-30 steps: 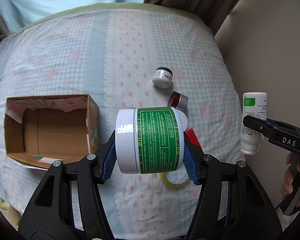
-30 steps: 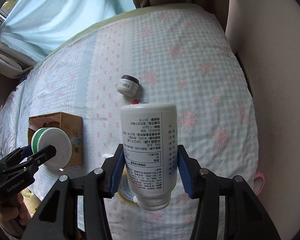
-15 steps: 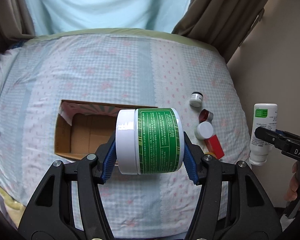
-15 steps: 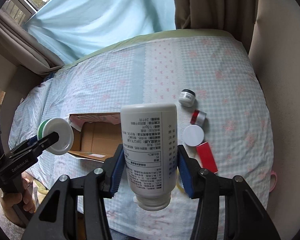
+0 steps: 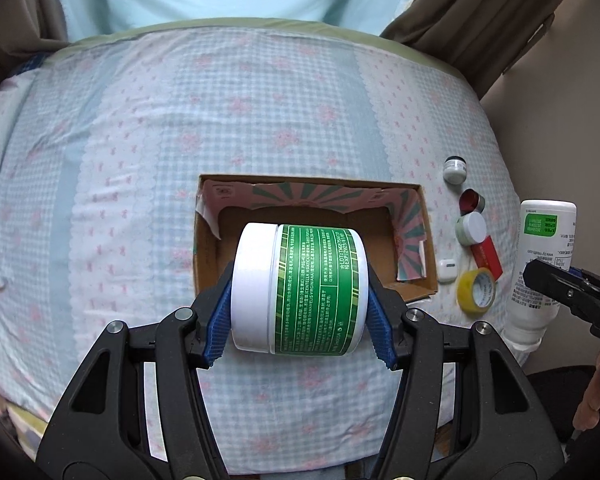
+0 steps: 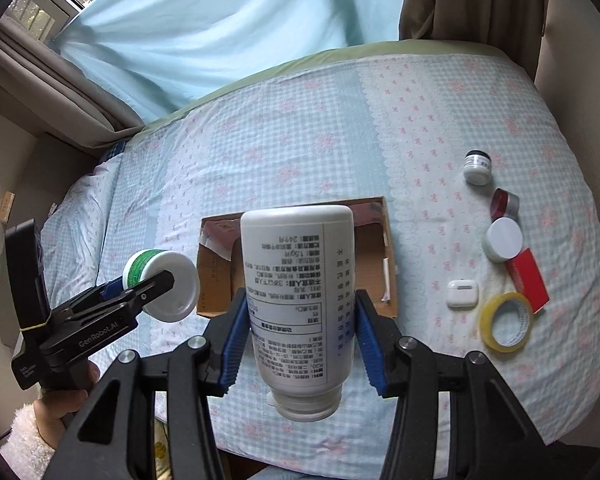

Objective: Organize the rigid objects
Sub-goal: 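Carry the green jar and pill bottle over the cardboard box with both tools, then lower both items into the box and open both tools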

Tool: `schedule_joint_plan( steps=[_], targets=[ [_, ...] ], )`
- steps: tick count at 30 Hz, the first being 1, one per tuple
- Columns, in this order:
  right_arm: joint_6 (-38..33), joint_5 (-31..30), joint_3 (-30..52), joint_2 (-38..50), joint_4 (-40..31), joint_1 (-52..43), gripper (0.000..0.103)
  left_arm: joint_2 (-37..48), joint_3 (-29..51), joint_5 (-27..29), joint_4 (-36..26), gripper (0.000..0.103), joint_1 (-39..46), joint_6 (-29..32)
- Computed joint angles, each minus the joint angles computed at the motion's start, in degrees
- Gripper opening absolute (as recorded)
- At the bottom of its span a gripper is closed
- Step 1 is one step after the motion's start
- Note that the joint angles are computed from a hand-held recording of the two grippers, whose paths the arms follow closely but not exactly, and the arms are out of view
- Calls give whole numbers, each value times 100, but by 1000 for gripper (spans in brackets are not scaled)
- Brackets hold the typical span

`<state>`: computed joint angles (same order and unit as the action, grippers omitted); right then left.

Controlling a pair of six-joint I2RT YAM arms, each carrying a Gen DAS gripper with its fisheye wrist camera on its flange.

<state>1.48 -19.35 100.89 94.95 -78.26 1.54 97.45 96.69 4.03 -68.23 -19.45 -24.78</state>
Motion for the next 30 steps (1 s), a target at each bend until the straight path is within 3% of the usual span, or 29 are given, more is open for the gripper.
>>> schedule_joint_plan(
  steps=[5, 14, 18, 30],
  targets=[
    [487, 377, -119, 526, 480, 796, 46, 459, -292, 326, 448, 54, 504, 458],
    [-67, 1159, 39, 2157, 1141, 1364, 46, 2155, 245, 503, 705, 54, 731, 797],
    [-194, 1227, -70, 2700, 1509, 1307, 46, 2836, 560, 498, 737, 53, 610, 800],
    [-898, 1453, -517, 2904, 2019, 1430, 47, 3579, 1390, 323, 404, 54, 404, 693]
  ],
)
